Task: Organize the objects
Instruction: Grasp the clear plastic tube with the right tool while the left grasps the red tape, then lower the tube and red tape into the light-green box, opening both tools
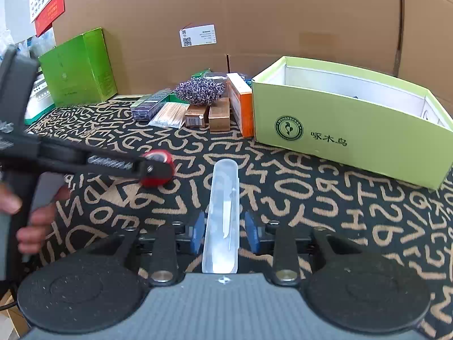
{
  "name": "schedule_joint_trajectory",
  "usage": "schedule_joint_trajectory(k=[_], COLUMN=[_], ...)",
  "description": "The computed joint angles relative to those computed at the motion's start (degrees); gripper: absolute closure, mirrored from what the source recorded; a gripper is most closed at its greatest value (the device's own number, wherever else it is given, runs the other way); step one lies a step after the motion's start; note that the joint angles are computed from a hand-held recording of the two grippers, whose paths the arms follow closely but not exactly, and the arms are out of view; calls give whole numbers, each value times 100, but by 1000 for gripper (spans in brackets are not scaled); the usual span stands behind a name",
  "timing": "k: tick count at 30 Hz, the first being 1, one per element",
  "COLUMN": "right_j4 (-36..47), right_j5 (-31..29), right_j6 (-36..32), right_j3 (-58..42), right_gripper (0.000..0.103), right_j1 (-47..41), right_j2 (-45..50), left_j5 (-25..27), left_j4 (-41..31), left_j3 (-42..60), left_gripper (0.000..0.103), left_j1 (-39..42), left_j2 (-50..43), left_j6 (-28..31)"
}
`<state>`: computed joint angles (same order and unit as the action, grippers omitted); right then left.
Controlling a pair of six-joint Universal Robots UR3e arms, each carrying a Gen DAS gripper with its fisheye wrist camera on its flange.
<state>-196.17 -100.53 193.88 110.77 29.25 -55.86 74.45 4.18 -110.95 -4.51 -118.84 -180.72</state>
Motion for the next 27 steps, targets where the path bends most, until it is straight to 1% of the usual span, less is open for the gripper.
schedule_joint_trajectory(k=[2,4,6,8,9,11,12,15,17,20,21,22,27], right_j4=[79,135,195,232,278,284,312,417,424,431,443,461,384], right_j5=[20,49,68,46,13,14,7,-99,-158,-182,-173,-191,-241], right_j6=[-61,-73,-25,-10,11,-5,-21,-95,-147,-118,-155,-194,-115], right_j3=[-115,-196,-265,-319,-355,-400,-446,-642,-716,-758,-751,-758,-578], right_gripper=[67,67,67,67,67,67,67,67,67,67,70,72,72], right_j1=[-13,-30,-31,-13,-2,-14,-15,29,53,62,55,67,120], right_j2=[63,141,201,251,271,313,335,438,497,524,512,507,335], left_j5=[53,189,141,183,212,255,297,308,322,403,417,387,212], left_j4=[124,85,-169,-301,-285,-195,-181,-168,-225,-365,-410,-469,-558], left_j3=[16,192,384,451,435,380,380,380,406,464,461,445,330], left_gripper=[43,44,51,52,52,43,43,45,56,56,56,56,56], left_j1=[-29,-98,-110,-155,-175,-193,-200,-187,-199,-270,-288,-287,-311], left_j2=[-24,-119,-183,-206,-213,-235,-248,-275,-258,-195,-158,-101,387], left_j6=[-32,-2,115,168,193,176,161,194,278,335,345,338,257])
